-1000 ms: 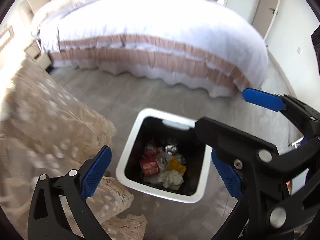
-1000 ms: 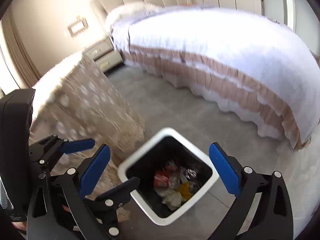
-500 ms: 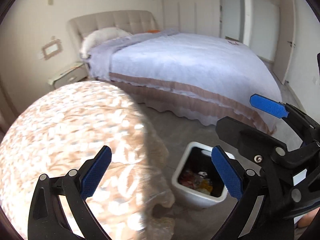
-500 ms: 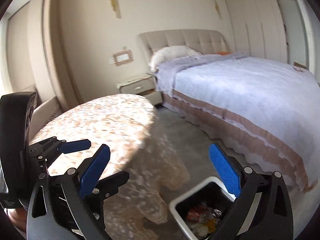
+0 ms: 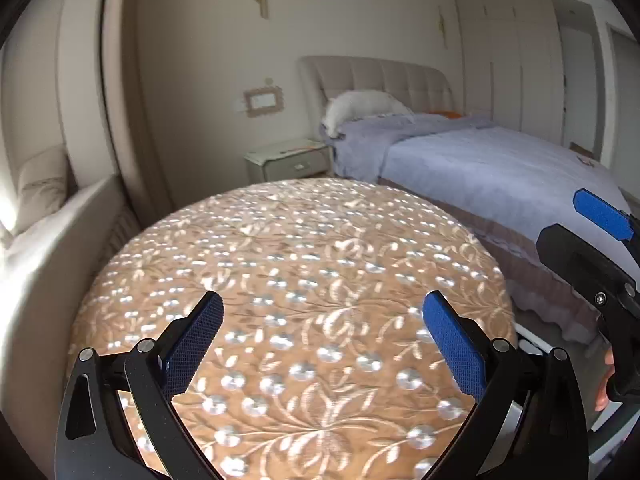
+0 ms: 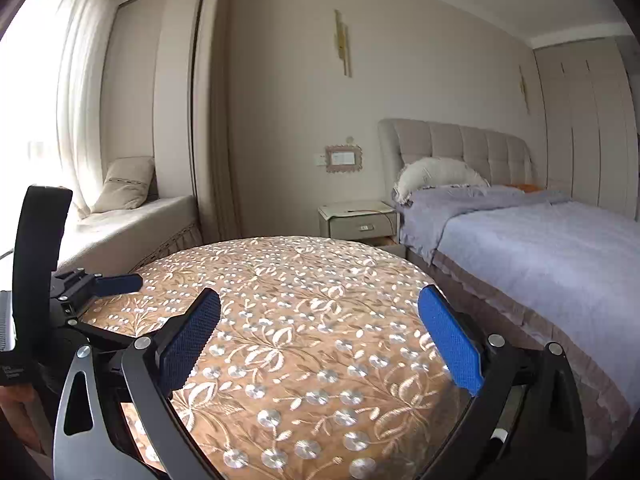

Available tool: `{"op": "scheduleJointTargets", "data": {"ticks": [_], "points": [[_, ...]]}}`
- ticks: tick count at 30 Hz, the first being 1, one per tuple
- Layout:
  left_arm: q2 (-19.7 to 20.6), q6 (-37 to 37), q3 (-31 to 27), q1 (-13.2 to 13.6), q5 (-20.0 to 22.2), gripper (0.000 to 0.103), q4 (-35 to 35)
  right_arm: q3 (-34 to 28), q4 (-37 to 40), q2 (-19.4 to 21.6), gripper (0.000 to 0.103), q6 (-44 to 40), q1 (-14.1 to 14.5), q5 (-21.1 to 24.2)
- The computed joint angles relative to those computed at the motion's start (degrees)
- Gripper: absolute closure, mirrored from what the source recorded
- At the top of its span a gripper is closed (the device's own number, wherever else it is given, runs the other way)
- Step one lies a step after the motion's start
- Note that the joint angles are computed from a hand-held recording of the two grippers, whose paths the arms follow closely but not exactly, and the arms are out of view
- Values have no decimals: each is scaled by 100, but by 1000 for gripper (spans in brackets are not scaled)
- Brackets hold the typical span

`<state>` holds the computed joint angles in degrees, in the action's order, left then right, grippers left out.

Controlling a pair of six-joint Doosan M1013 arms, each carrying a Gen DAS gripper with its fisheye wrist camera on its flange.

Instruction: Collect trash

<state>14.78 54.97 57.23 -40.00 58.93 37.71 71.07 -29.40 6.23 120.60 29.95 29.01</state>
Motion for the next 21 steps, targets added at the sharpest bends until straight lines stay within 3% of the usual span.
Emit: {"op": "scheduleJointTargets", "data": {"ticks": [3, 10, 21], "points": [[-208, -904, 283, 25, 231, 5, 947, -153, -338, 121, 5, -5, 214, -57], [-590, -1628, 703, 105, 518, 5, 1710, -569, -237, 399, 5, -494, 553, 58], [-893, -1741, 1019, 224, 257, 5, 1621, -947, -69, 655, 5, -821, 790, 302]]}}
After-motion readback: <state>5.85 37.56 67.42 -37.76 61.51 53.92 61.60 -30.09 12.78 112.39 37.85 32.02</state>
